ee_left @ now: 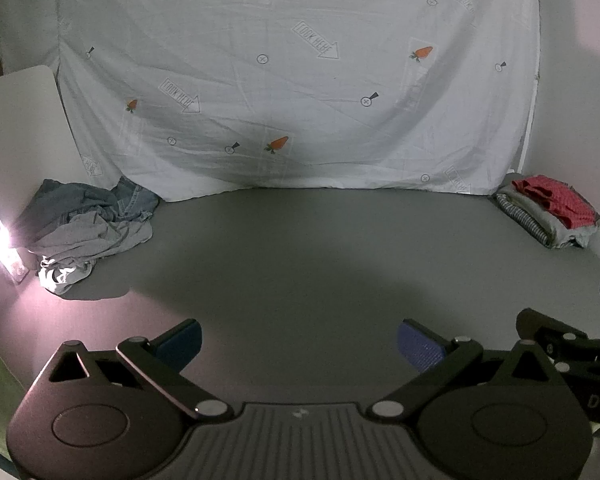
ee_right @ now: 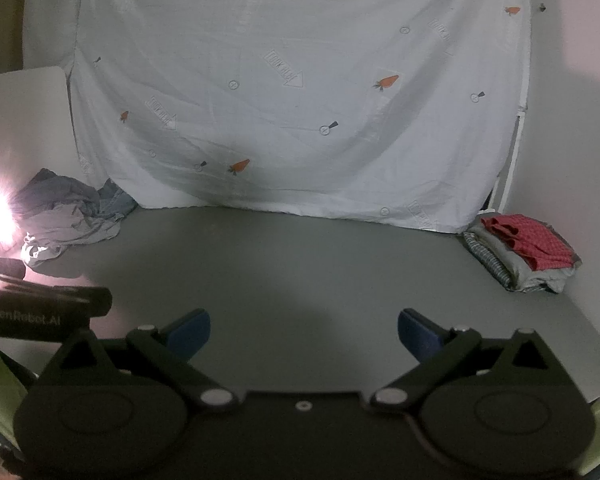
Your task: Fold clothes
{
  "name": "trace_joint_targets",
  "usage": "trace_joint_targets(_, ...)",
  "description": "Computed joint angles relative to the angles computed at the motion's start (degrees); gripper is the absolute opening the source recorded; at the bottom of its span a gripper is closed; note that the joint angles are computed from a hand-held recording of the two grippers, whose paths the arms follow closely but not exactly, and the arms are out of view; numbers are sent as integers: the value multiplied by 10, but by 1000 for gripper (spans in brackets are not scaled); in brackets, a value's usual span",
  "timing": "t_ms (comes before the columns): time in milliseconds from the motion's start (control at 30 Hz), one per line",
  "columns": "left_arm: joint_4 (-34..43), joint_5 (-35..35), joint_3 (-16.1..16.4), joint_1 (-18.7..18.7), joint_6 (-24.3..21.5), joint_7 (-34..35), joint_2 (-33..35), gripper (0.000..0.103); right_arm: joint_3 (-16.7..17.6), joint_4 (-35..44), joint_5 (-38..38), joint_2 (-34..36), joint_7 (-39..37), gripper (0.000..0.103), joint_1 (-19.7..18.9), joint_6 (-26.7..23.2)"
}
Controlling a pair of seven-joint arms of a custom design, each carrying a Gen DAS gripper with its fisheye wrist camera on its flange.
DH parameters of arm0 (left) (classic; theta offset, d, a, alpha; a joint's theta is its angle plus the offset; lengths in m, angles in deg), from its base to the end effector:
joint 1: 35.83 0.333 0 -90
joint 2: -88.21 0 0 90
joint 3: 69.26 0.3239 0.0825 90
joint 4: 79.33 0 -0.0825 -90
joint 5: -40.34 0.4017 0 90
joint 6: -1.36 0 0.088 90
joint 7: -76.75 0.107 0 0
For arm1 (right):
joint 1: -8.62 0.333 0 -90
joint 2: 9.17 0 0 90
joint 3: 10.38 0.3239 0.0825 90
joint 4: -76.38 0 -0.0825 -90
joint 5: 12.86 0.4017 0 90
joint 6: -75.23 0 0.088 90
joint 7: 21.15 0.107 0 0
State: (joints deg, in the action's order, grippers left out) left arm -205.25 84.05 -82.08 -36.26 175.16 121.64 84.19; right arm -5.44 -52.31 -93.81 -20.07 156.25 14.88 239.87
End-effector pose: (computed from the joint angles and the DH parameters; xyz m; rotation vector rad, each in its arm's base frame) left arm 0.5441 -0.1844 0.5032 -1.5182 1.8075 -0.8782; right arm 0.5085 0.1595 0.5000 -1.5392 1.6472 -1.0181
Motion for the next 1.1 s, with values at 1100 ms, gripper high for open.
trace_joint_targets(1100, 3, -31, 11, -13, 11, 47, 13, 103, 0, 6, 6, 8, -2, 102, 4, -9)
